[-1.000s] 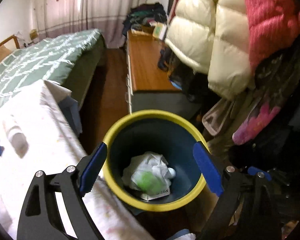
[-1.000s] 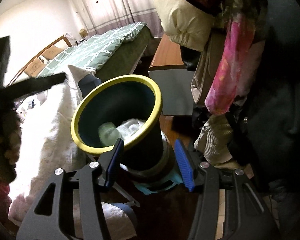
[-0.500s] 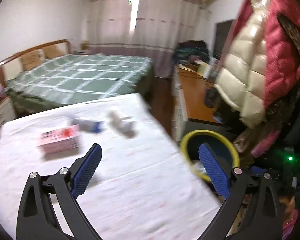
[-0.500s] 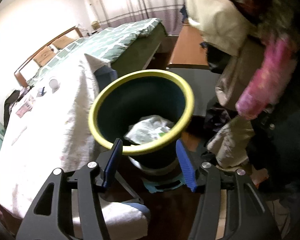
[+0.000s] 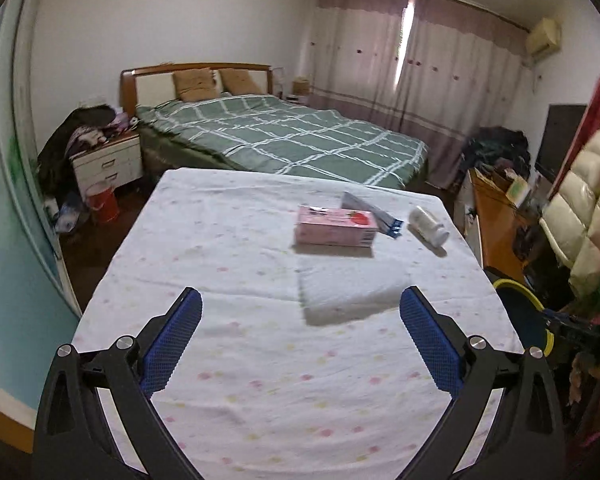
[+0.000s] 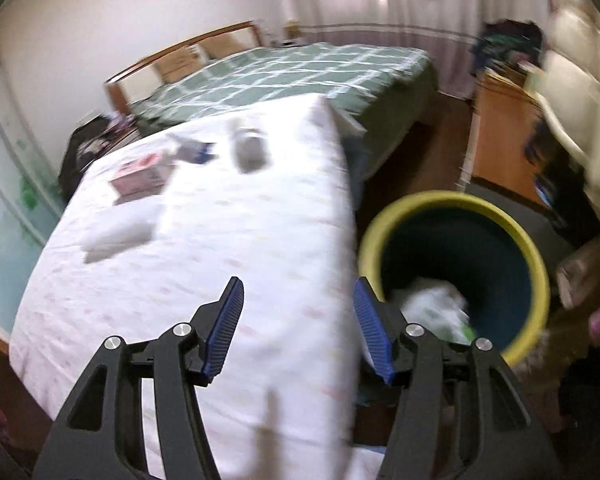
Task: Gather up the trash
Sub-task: 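Reach the right gripper to the white pill bottle and grasp it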
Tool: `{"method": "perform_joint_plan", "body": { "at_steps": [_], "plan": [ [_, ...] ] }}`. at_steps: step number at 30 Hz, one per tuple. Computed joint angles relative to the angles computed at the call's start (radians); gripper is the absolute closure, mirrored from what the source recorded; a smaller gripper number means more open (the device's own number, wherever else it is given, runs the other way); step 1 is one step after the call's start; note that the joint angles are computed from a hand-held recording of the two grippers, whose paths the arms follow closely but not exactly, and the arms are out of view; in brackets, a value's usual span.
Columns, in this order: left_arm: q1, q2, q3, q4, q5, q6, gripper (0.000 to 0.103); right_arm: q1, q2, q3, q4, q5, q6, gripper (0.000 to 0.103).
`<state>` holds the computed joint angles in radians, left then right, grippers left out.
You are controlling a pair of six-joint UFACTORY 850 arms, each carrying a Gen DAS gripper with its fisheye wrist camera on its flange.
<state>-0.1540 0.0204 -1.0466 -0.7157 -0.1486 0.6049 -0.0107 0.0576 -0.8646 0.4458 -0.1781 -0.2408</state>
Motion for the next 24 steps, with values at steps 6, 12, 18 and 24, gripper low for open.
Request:
{"method": "perform_joint_plan", "body": {
  "at_steps": [6,12,18,24],
  "plan": [
    [0.047,0.013,0.037,-0.293,-0.02,0.3,0.005,0.087,-0.16,-0.196,-0.136,-0.04,0.112,0.048],
    [0.081,-0.016,0.035,-0.383,-0.068,0.384,0.005,0.088,-0.338,-0.405,-0.259,-0.086,0.217,0.048],
    [0.085,-0.066,0.001,-0.378,-0.096,0.366,0.005,0.077,-0.512,-0.635,-0.423,-0.151,0.309,0.048],
    [0.072,-0.12,-0.039,-0.356,-0.106,0.341,0.005,0.072,-0.689,-0.885,-0.432,-0.296,0.277,0.047]
  ]
}}
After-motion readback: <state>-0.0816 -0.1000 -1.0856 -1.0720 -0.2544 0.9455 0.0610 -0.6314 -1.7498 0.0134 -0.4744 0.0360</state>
